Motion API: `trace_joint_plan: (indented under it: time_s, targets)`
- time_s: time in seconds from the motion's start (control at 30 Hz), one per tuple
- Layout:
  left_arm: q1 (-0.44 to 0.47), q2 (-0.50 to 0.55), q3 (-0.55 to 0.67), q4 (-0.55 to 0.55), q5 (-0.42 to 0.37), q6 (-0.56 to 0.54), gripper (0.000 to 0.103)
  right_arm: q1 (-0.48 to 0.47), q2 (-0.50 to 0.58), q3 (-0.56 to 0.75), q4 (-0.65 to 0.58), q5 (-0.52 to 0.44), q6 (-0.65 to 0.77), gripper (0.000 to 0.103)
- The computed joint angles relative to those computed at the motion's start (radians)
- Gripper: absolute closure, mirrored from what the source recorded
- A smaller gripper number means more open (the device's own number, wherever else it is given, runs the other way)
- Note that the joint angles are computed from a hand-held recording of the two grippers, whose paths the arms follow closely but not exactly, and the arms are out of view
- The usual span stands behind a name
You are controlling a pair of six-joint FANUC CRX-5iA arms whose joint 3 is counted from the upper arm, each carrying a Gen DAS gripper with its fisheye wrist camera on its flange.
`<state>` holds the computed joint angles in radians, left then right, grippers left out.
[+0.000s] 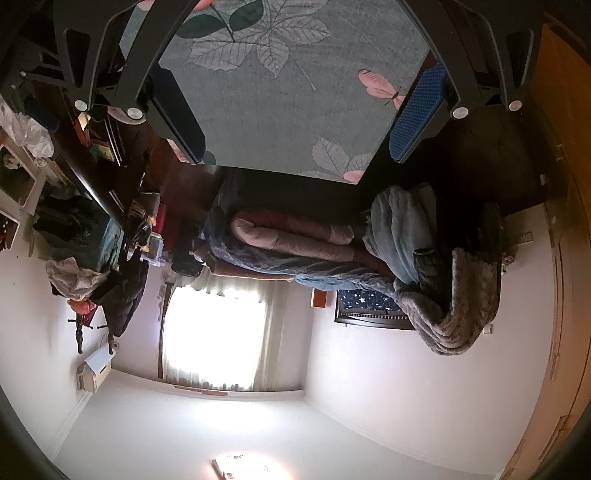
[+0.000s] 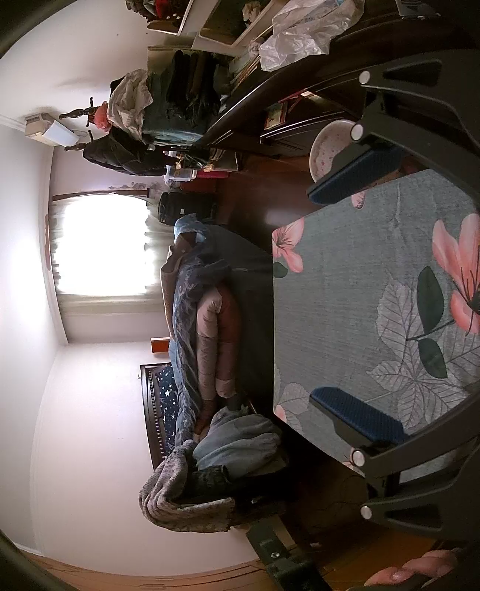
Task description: Collect trash
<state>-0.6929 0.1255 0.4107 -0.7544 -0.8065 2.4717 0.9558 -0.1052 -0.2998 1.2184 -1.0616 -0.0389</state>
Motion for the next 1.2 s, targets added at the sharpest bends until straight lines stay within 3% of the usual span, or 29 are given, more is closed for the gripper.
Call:
trace_joint_plan:
  time_s: [1.2]
  targets:
    - [0.026, 0.009, 0.027, 0.055, -0.024, -0.050, 0.004, 0.001, 0.005, 0.003, -0.004, 0.001, 0.008, 0.004]
